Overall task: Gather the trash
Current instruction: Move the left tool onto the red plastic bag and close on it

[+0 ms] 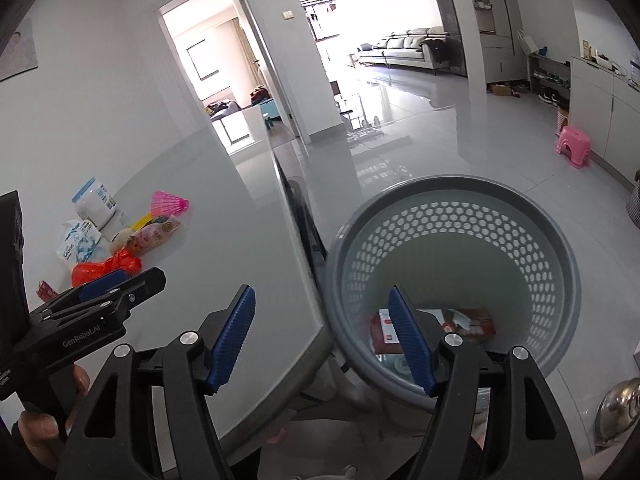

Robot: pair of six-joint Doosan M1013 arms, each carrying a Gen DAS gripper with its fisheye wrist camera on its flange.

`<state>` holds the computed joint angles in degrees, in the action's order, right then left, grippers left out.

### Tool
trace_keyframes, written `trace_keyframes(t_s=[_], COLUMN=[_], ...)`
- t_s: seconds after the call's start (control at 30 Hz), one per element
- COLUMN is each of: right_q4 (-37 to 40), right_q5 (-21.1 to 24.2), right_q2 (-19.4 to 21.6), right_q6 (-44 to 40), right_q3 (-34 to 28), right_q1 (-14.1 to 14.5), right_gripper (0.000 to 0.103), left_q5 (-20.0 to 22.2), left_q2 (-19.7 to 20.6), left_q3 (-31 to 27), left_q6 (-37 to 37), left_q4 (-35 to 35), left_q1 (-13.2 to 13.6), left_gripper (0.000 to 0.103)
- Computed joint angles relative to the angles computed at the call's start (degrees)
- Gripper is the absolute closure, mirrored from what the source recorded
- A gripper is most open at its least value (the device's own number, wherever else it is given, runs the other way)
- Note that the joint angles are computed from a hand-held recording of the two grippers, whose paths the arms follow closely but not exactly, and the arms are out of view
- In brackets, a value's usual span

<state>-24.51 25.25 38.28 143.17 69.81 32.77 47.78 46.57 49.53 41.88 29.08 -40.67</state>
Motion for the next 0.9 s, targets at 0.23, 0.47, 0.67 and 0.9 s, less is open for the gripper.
trace_keyframes(t_s=[0.23,0.47,0.67,0.9], right_q4=[10.9,17.6,20.1,21.5], right_q5=[2.0,6.0,9.9,14.3], right_q2=[4.5,8.8,12.3,16.1], right_q6=[-14.3,-24.6,-29.2,-31.2], right_q3=[-8.0,-16.3,-23.2,-30.7], right_q1=[1.5,2.7,3.4,3.7], right_gripper=[0.033,0.032,0.032,0.032], left_q5=[0.4,2.0,3.7,2.8], left_q2=[-4.9,-8.1,-8.9,-6.8], left_q3=[8.7,13.8,14.8,11.7], left_q6=[-11.3,-21.7,-26.9,-23.0], left_q4=[7.4,12.9,16.3,11.5], left_q1=[1.9,4.2,6.1,9.0], left_gripper=[0.026,0.026,0.025,0.022])
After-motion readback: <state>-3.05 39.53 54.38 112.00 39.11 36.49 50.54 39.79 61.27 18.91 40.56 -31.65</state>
